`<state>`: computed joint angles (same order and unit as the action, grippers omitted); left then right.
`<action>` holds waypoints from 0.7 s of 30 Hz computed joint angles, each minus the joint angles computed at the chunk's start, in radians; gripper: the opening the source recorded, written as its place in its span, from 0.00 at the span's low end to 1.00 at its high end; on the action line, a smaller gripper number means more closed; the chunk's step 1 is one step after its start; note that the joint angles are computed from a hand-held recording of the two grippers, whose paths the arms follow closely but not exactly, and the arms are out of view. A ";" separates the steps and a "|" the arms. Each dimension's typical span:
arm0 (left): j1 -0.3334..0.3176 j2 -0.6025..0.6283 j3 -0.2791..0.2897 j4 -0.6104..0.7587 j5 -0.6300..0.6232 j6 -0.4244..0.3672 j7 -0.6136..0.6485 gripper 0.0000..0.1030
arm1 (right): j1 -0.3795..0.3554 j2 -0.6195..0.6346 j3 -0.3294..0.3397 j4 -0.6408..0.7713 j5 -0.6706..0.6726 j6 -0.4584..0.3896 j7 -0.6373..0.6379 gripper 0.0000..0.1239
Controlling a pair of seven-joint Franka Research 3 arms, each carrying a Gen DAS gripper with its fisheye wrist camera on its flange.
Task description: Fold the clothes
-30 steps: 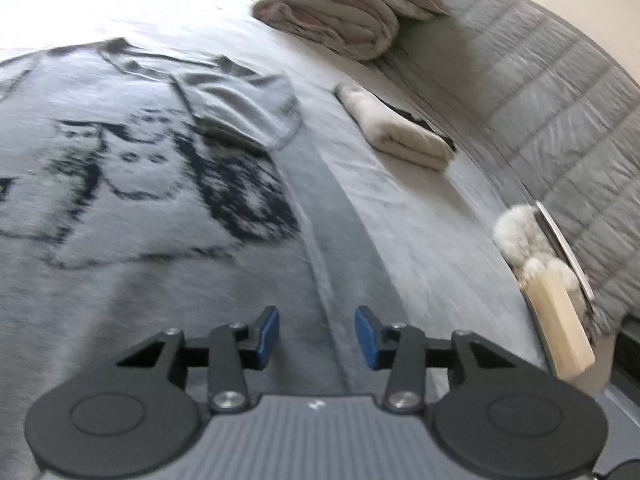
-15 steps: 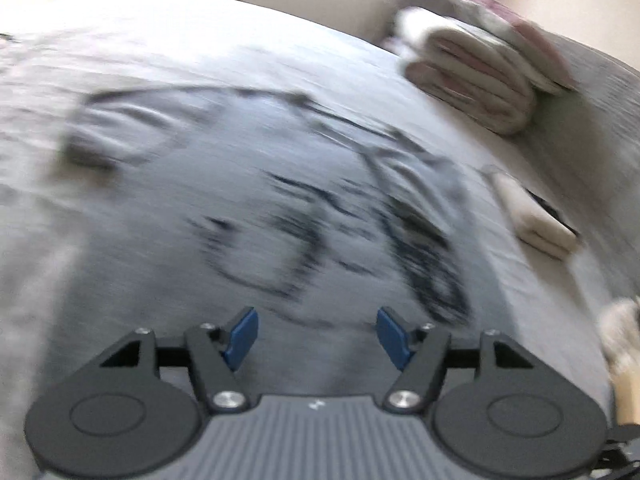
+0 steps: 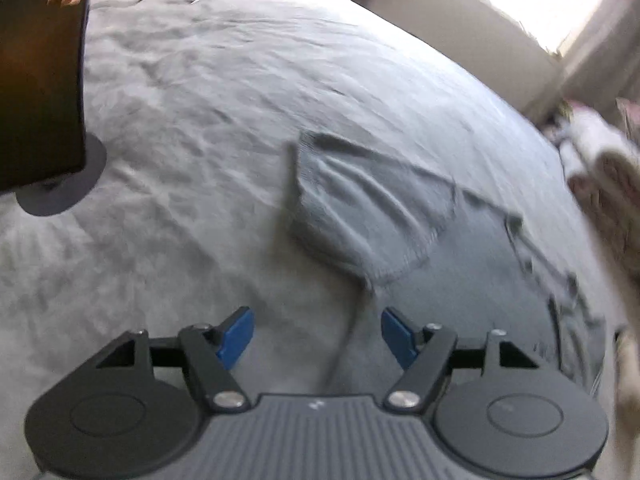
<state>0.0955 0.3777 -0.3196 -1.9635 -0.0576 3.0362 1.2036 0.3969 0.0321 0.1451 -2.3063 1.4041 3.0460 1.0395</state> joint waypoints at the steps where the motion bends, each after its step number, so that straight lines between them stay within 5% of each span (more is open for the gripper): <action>1: 0.007 0.014 -0.009 0.012 -0.014 0.013 -0.005 0.69 | -0.002 0.006 -0.002 0.005 0.000 0.001 0.001 0.31; 5: 0.067 0.088 -0.082 0.047 -0.059 0.137 -0.050 0.69 | -0.013 0.007 -0.006 0.012 0.084 -0.014 -0.068 0.31; 8: 0.043 0.130 -0.062 0.067 -0.053 0.219 -0.122 0.62 | -0.015 0.003 -0.009 0.009 0.107 -0.014 -0.085 0.31; 10: 0.020 0.144 -0.040 0.073 -0.028 0.261 -0.145 0.28 | -0.013 0.000 -0.009 0.005 0.084 -0.005 -0.069 0.31; 13: 0.065 0.173 -0.096 0.074 0.034 0.327 -0.164 0.09 | -0.010 -0.006 -0.009 -0.003 0.059 0.004 -0.047 0.31; 21: 0.137 0.189 -0.200 0.092 0.231 0.365 -0.226 0.05 | -0.009 -0.008 -0.010 -0.005 0.072 0.012 -0.056 0.31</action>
<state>0.2328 0.5667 -0.5192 -1.8720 0.1735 3.4013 0.9772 0.3882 0.0238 0.1346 -2.3115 1.4764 3.0581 0.9832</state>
